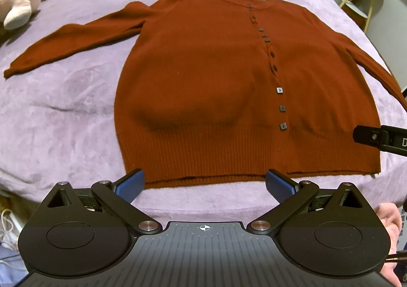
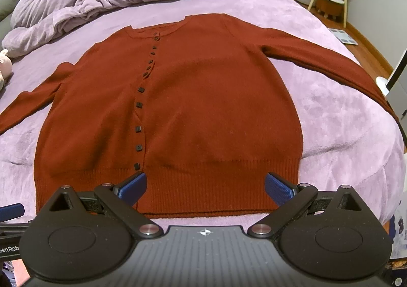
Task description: Fold small clothes
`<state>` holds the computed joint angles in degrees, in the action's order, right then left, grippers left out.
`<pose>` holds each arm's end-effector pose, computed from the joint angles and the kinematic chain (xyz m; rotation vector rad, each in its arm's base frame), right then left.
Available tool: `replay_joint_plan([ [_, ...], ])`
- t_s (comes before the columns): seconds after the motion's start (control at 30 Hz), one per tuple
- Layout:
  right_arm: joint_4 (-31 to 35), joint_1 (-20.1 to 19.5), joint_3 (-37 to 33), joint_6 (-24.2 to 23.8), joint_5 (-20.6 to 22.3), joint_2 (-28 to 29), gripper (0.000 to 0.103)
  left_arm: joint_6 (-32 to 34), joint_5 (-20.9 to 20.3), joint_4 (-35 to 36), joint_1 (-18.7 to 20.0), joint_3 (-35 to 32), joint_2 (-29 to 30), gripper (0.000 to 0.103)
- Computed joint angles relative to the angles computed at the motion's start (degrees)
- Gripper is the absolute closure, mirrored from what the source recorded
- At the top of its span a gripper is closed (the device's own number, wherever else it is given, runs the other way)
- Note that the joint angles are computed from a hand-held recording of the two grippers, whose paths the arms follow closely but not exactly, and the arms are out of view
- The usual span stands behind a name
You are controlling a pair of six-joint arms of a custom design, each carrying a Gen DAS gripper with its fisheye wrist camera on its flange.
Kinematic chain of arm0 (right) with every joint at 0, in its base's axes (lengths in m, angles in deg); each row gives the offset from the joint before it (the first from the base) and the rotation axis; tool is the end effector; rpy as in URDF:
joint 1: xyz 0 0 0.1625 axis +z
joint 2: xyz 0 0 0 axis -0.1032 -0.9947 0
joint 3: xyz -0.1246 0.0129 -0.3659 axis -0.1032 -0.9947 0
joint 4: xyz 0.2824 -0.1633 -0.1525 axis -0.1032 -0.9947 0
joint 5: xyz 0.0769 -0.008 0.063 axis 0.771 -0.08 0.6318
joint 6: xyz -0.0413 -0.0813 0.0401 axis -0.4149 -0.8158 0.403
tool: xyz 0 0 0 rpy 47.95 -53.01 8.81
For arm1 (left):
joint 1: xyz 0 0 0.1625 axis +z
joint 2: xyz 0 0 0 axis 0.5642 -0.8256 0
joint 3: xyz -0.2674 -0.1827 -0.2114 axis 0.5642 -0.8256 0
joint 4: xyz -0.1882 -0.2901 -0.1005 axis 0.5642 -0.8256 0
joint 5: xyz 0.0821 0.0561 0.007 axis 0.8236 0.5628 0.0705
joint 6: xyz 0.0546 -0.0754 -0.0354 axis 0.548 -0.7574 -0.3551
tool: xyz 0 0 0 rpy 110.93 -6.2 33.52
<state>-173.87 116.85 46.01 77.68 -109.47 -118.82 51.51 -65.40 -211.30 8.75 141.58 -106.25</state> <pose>0.2080 -0.3866 0.1093 0.0571 -2.2784 0.7792 -0.1550 -0.4248 0.1830 0.2954 2.3875 -0.5410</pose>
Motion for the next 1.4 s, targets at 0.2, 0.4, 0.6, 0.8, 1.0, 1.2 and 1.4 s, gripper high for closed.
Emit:
replay_joint_plan([
  [0.2, 0.46, -0.04, -0.14, 0.34, -0.03, 0.04, 0.004, -0.29, -0.05, -0.08, 0.18, 0.15, 0.07, 0.0],
  [0.4, 0.57, -0.13, -0.36, 0.33, -0.15, 0.3, 0.004, -0.74, -0.25, 0.04, 0.42, 0.16, -0.14, 0.0],
  [0.6, 0.98, -0.15, -0.38, 0.86, -0.36, 0.42, 0.004, -0.95, -0.47, 0.15, 0.66, 0.09, -0.24, 0.0],
  [0.8, 1.05, -0.19, -0.34, 1.16, -0.59, 0.54, 0.004, -0.98, -0.65, 0.03, 0.97, 0.07, -0.19, 0.0],
  [1.0, 0.79, -0.3, -0.27, 1.14, -0.49, 0.58, 0.004, -1.08, -0.83, -0.21, 1.22, 0.07, -0.16, 0.0],
  [1.2, 0.42, -0.42, -0.07, 1.0, -0.4, 0.54, 0.004, -1.32, -0.92, -0.09, 1.53, -0.07, 0.04, 0.0],
  [1.4, -4.5, -1.47, 1.43, -1.56, 2.45, 0.49, 0.004, -1.0, -0.99, -1.05, 1.93, 0.02, 0.15, 0.0],
])
